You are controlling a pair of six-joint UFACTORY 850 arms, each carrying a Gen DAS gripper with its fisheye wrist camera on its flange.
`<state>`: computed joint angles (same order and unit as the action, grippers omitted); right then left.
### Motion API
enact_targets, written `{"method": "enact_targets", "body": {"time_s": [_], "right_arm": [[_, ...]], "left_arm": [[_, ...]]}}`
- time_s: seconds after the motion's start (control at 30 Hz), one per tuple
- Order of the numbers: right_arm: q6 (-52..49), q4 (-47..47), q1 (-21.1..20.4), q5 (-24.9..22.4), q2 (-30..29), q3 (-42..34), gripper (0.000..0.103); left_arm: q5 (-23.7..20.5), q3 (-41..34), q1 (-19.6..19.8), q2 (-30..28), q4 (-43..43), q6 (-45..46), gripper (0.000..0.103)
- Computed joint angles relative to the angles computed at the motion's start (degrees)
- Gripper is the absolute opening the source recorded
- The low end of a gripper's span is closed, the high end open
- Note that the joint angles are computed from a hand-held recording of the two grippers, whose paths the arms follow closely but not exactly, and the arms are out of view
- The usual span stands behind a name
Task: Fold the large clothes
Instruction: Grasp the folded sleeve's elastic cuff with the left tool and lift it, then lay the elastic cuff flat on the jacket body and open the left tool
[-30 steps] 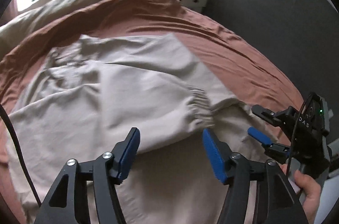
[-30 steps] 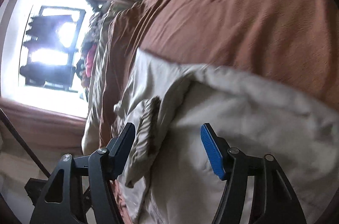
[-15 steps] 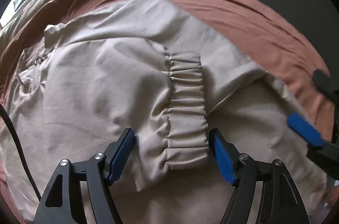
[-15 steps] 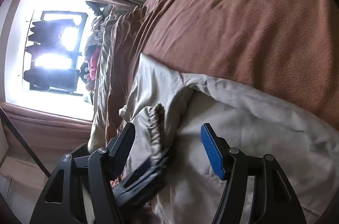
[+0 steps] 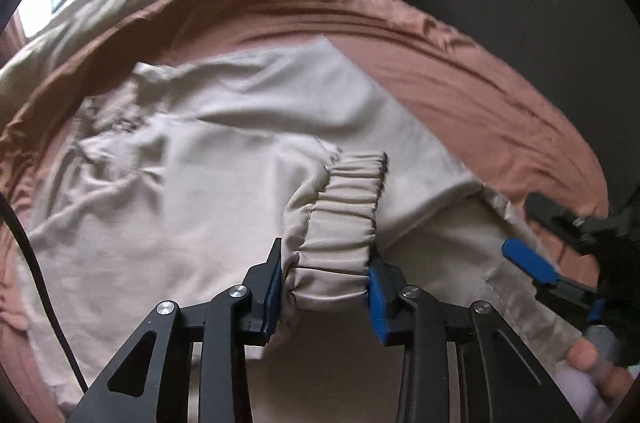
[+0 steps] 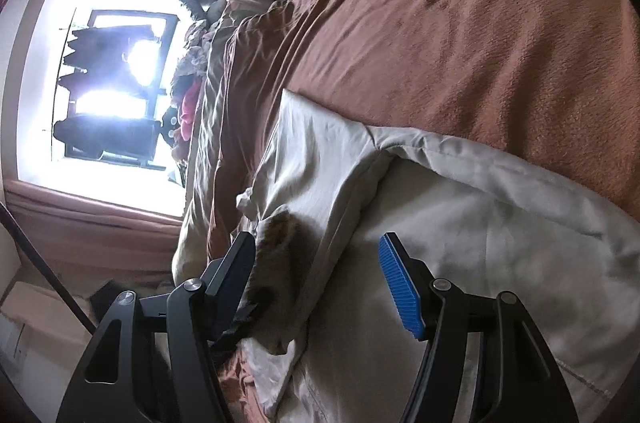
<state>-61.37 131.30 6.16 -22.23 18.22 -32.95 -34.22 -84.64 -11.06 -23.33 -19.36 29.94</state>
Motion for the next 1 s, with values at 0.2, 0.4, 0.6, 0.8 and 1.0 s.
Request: {"method": "enact_targets", "body": {"time_s": [0.2,0.4,0.6,0.8,1.0], "right_arm": [[-0.16,-0.95,1.47,0.58,-1.47,-1.27,0.063],[0.38,-2.90,3.33,1.33,-4.07,-4.11,0.063],[3.70,-9.43,4.10,2.54,-7.77,-7.84,0.063],[12.40,-21.19,4.30,2.23,-13.02,-12.28,0.063],[15.80,-25.15,3.87,0.82,-13.91,-13.61,0.063]], "left_arm": [[0.80,0.57,5.28,3.38,-0.84,-0.40,0.037],[2.90,1.71,10.86,4.77,0.78,-5.44,0.037],[3.96,4.28,15.04,4.46,-1.05,-6.46,0.038],[4.29,5.89,18.48,1.96,11.06,-20.23,0.038],[3.37,6.29,21.48,2.20,7.75,-18.26,0.039]]}}
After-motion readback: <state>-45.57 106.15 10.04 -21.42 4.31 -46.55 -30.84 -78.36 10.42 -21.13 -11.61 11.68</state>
